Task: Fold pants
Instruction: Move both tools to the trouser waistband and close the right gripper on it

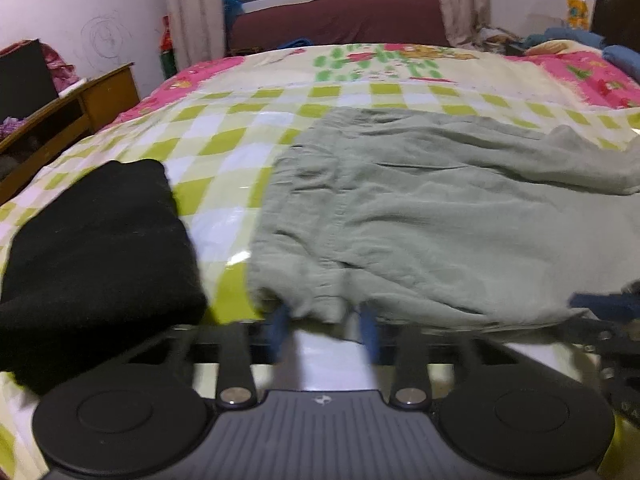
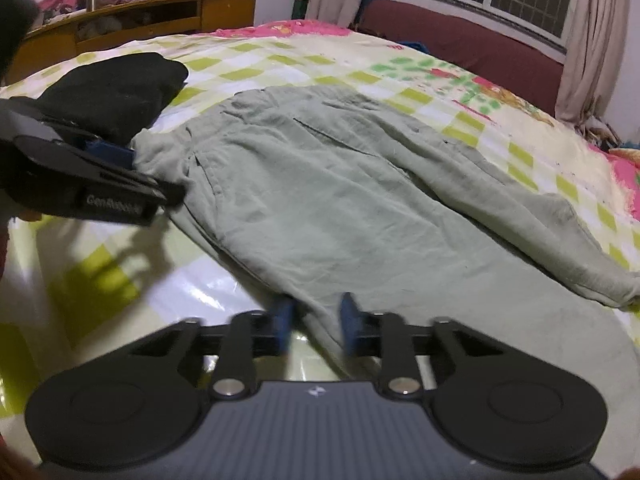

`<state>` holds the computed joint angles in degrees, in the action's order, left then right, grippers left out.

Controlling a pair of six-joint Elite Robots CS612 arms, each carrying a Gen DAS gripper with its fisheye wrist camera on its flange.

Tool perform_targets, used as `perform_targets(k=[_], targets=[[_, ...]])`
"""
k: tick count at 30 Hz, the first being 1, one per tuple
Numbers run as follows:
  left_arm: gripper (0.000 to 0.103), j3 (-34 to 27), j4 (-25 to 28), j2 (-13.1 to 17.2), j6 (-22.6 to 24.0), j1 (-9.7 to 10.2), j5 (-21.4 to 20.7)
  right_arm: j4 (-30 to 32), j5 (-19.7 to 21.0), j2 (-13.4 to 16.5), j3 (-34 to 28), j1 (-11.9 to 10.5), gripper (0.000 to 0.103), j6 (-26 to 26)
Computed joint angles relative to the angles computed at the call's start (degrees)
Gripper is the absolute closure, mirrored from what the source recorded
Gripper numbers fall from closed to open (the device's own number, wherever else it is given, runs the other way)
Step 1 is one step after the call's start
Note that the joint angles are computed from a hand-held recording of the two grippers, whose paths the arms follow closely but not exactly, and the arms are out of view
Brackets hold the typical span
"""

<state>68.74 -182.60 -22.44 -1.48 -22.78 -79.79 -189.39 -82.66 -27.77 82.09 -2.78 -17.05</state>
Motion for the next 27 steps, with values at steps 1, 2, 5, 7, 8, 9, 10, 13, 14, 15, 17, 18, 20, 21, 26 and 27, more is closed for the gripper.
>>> perform_targets(k=[1,2,5,7,8,9,10,13,14,15,17,18,20,21,26,27], targets=[[0.067,0.36,0.3,-0.31,-0.49,0.36,-0.48,0.38,0.29,-0.19,0.2,0.09,0.095,0.13],[0.069,0.37,0.07,-0.23,-0.93,0.7,-1.15,0.58,0.69,-0.4,0.51,0.18,0.096,-0.16],[0.072,1.77,-0.73,-0.74,-2.19,1.56,-1.47,0.99,2.66,-0.97,1.42,0.36,0.097,-1.34],[0.072,3.21,-1.83,-1.42,-1.42,1.96,-1.61,0.93,3.63,-1.18,1.85,0.55,0.097,-2.04],[0.072,3.96,-2.83,-1.78,-1.05,2.19,-2.45,0.88,3.92,-1.26,2.03,0.65,0.097,-2.54],[0.071,4.84,-4.39,-2.15,-0.57,2.37,-3.06,0.93,4.08,-1.31,2.1,0.75,0.097,-3.21],[0.065,5.25,-5.0,-2.42,0.07,2.46,-3.65,0.99,4.23,-1.49,2.4,0.77,0.097,-4.11],[0.041,4.83,-6.55,-2.17,1.86,2.53,-5.06,1.88,4.98,-2.22,3.26,0.57,0.097,-6.73],[0.04,4.46,-6.98,-1.88,2.52,2.52,-5.27,2.37,4.92,-2.4,3.31,0.52,0.097,-7.38],[0.039,3.24,-6.51,-1.22,3.44,2.45,-5.59,2.91,4.62,-2.54,3.29,0.57,0.097,-7.89],[0.036,1.15,-5.01,-0.06,4.39,2.28,-5.45,3.15,3.84,-2.77,3.43,0.71,0.095,-8.46],[0.033,0.13,-3.79,0.47,4.68,2.2,-5.23,3.02,3.32,-2.76,3.38,0.87,0.095,-8.46],[0.033,-1.89,-0.7,1.48,3.68,2.14,-4.49,2.47,2.56,-2.72,3.41,1.15,0.095,-8.27],[0.032,-2.76,-0.3,2.05,2.88,2.21,-4.15,2.55,2.35,-2.62,3.22,1.26,0.094,-8.25],[0.044,-3.58,-0.02,2.61,2.23,3.44,-4.95,3.48,1.25,-1.99,1.96,1.71,0.093,-7.57],[0.043,-3.23,-0.19,2.47,2.03,3.9,-5.95,3.45,1.14,-1.88,1.83,1.71,0.093,-7.46]])
